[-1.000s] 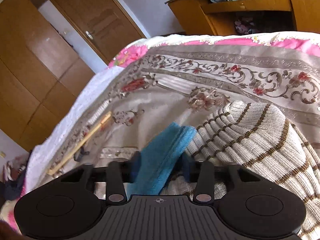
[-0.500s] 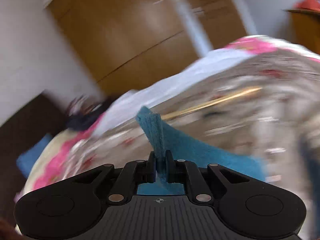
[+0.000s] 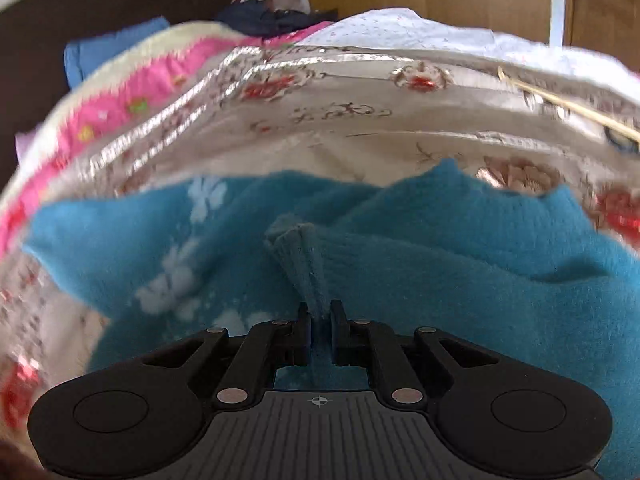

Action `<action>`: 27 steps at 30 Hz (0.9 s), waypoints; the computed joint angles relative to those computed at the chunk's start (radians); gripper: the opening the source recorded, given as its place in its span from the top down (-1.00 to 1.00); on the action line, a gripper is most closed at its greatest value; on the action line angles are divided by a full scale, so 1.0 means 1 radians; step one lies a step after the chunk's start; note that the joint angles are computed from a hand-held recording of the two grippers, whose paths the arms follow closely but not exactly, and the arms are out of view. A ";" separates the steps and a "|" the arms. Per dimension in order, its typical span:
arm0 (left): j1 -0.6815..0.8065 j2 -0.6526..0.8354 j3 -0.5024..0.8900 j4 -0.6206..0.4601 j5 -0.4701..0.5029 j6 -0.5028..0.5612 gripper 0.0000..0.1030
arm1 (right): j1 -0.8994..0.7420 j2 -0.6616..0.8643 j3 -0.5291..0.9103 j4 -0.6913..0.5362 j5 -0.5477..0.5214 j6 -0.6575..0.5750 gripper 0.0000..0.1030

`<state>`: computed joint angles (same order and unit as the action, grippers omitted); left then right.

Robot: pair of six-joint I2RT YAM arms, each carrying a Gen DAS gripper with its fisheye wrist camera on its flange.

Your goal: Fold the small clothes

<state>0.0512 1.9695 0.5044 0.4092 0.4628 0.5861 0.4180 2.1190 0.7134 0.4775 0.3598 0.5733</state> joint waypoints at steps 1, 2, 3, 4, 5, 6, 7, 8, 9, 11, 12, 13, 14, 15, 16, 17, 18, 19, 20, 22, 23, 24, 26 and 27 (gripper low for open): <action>-0.001 0.008 0.001 0.004 0.002 0.001 -0.59 | 0.001 -0.004 0.022 -0.031 0.010 -0.006 0.81; 0.004 0.008 -0.002 0.004 0.012 0.008 -0.59 | 0.011 -0.012 0.024 -0.042 0.025 -0.008 0.81; 0.008 0.001 -0.002 -0.009 0.027 0.011 -0.59 | 0.023 -0.007 0.040 -0.053 0.043 -0.016 0.81; 0.018 -0.002 0.003 -0.026 0.047 0.015 -0.59 | 0.030 -0.005 0.044 -0.052 0.059 -0.031 0.81; 0.024 -0.003 0.008 -0.039 0.059 0.014 -0.60 | 0.036 -0.001 0.047 -0.050 0.070 -0.052 0.82; 0.034 -0.006 0.010 -0.051 0.069 0.016 -0.60 | 0.044 0.004 0.050 -0.052 0.070 -0.066 0.82; 0.044 -0.008 0.014 -0.062 0.077 0.017 -0.60 | 0.047 0.016 0.071 -0.072 0.063 -0.077 0.81; 0.049 -0.005 0.029 -0.078 0.083 0.011 -0.60 | 0.053 0.023 0.083 -0.093 0.055 -0.098 0.80; 0.060 -0.007 0.034 -0.090 0.092 0.010 -0.60 | 0.063 0.026 0.093 -0.116 0.057 -0.125 0.79; 0.078 -0.015 0.038 -0.103 0.106 0.005 -0.60 | 0.072 0.029 0.113 -0.140 0.044 -0.159 0.62; 0.083 -0.022 0.037 -0.107 0.109 0.004 -0.60 | 0.071 0.013 0.112 -0.159 0.014 -0.168 0.54; 0.091 -0.030 0.033 -0.109 0.114 0.005 -0.60 | 0.071 -0.005 0.104 -0.160 -0.007 -0.168 0.43; 0.099 -0.039 0.030 -0.113 0.119 0.008 -0.60 | 0.073 -0.025 0.096 -0.162 -0.018 -0.169 0.44; 0.108 -0.047 0.029 -0.123 0.124 0.014 -0.60 | 0.080 -0.046 0.092 -0.171 -0.022 -0.175 0.44; 0.120 -0.057 0.033 -0.146 0.132 0.023 -0.60 | 0.090 -0.066 0.096 -0.184 -0.018 -0.183 0.44; 0.140 -0.070 0.040 -0.177 0.148 0.036 -0.60 | 0.100 -0.078 0.110 -0.199 -0.018 -0.193 0.44; 0.159 -0.079 0.050 -0.204 0.161 0.044 -0.60 | 0.108 -0.085 0.132 -0.216 -0.025 -0.203 0.44; 0.182 -0.089 0.061 -0.233 0.175 0.052 -0.60 | 0.113 -0.079 0.171 -0.236 -0.041 -0.217 0.44; 0.202 -0.092 0.073 -0.249 0.187 0.052 -0.60 | 0.121 -0.064 0.224 -0.264 -0.060 -0.233 0.44; 0.252 -0.106 0.094 -0.282 0.211 0.052 -0.60 | 0.142 -0.006 0.351 -0.322 -0.085 -0.265 0.44; 0.276 -0.106 0.112 -0.297 0.219 0.049 -0.60 | 0.155 0.042 0.438 -0.357 -0.101 -0.289 0.44; 0.303 -0.104 0.132 -0.316 0.228 0.049 -0.60 | 0.169 0.097 0.534 -0.397 -0.115 -0.314 0.44; 0.347 -0.088 0.171 -0.328 0.239 0.039 -0.60 | 0.198 0.210 0.727 -0.484 -0.134 -0.359 0.44; 0.360 -0.081 0.186 -0.325 0.238 0.024 -0.60 | 0.214 0.278 0.848 -0.539 -0.143 -0.382 0.44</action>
<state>0.4117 1.8881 0.6908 0.0846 0.7011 0.6102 0.6323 2.3974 1.5617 -0.0612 0.2163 0.1909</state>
